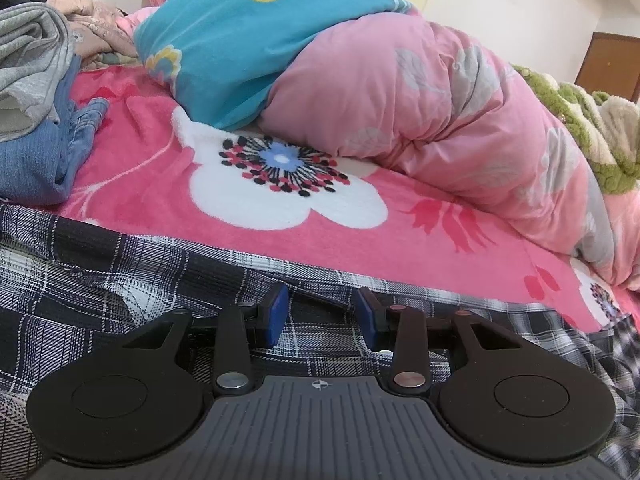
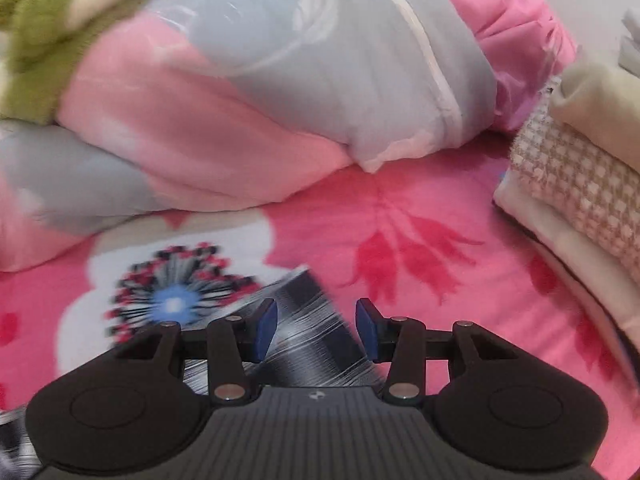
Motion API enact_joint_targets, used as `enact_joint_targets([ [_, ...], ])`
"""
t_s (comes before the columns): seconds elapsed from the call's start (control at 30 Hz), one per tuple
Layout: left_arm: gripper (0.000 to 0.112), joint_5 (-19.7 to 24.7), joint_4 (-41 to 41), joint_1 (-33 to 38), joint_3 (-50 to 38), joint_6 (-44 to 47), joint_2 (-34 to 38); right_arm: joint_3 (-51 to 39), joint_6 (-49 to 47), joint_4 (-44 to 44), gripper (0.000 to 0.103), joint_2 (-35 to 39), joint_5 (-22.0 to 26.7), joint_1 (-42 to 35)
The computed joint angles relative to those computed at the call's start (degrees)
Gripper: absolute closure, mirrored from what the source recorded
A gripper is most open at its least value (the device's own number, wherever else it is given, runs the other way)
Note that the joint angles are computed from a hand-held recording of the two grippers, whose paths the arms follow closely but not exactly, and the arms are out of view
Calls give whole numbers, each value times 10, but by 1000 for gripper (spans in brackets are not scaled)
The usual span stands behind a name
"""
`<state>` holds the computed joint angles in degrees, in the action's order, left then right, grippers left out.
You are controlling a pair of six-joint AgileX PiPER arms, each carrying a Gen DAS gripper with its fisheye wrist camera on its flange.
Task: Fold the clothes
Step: 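Open the right tool and move it away while the left tool holds the pants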
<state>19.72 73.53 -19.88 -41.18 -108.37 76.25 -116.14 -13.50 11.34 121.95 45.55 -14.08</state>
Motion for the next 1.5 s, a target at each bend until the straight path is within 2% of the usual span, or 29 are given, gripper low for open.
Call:
enact_joint_targets([
  [0.1, 75, 7, 14, -5, -1, -13, 5, -64, -25, 28, 57, 50, 19, -15],
  [0.27, 75, 10, 24, -6, -3, -19, 9, -216, -42, 74, 57, 154, 101, -30],
  [0.37, 75, 7, 26, -3, -2, -20, 8, -185, -92, 127, 60, 147, 90, -39],
  [0.43, 75, 7, 29, -3, -1, -22, 8, -171, -114, 150, 86, 141, 91, -42],
  [0.5, 75, 8, 29, -3, -1, -23, 8, -141, -141, 160, 99, 126, 79, -39],
  [0.53, 75, 8, 30, -3, -1, -24, 8, -102, -160, 155, 100, 106, 48, -33],
  [0.7, 75, 6, 33, -2, 0, -28, 8, 26, -192, 174, 100, 31, -103, -24],
  [0.9, 75, 4, 37, -1, 1, -31, 8, 10, -86, 78, 100, 40, -139, -27],
  [1.23, 75, 5, 35, -1, 1, -30, 8, -15, 0, 7, 101, 77, -160, -32],
  [1.37, 75, 4, 32, 0, 0, -28, 8, -78, 43, -45, 101, 118, -84, -27],
  [1.4, 75, 4, 32, 0, 0, -27, 8, -78, 46, -47, 100, 116, -82, -28],
  [1.47, 75, 3, 31, 0, 1, -27, 7, -65, 53, -30, 93, 96, -77, -39],
  [1.5, 75, 2, 31, 1, 1, -27, 7, -55, 46, -8, 79, 83, -75, -49],
])
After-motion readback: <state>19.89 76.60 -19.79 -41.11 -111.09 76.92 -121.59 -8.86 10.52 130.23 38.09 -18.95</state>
